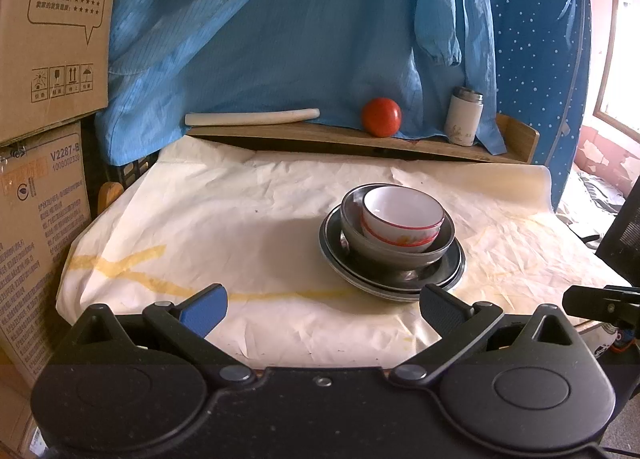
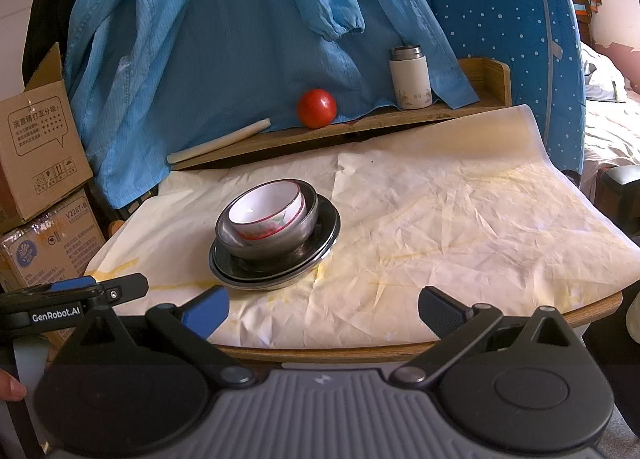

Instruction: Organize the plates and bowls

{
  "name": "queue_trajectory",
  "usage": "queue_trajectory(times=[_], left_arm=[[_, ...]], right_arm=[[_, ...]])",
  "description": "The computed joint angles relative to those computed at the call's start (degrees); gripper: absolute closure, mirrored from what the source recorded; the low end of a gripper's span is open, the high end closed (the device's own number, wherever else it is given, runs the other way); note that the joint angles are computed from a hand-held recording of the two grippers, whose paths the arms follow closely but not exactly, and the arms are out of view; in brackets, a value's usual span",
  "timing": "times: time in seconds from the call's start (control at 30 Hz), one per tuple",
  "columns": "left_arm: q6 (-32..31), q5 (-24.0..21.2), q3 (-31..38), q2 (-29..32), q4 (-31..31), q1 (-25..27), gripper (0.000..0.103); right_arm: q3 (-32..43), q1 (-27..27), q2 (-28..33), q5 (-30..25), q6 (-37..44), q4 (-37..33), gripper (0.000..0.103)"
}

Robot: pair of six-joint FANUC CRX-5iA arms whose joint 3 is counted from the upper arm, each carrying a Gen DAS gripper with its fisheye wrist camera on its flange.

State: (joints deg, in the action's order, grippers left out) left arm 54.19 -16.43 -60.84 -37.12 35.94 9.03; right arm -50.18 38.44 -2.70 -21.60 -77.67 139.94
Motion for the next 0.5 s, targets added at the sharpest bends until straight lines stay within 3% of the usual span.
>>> queue_trajectory(times=[0.5], left_arm=[[-0.54, 0.03, -0.11, 0.17, 0.43, 0.09, 0.001]], right_arm=[[0.18, -0.38, 0.11, 0.31, -0.45, 0.71, 0.0]])
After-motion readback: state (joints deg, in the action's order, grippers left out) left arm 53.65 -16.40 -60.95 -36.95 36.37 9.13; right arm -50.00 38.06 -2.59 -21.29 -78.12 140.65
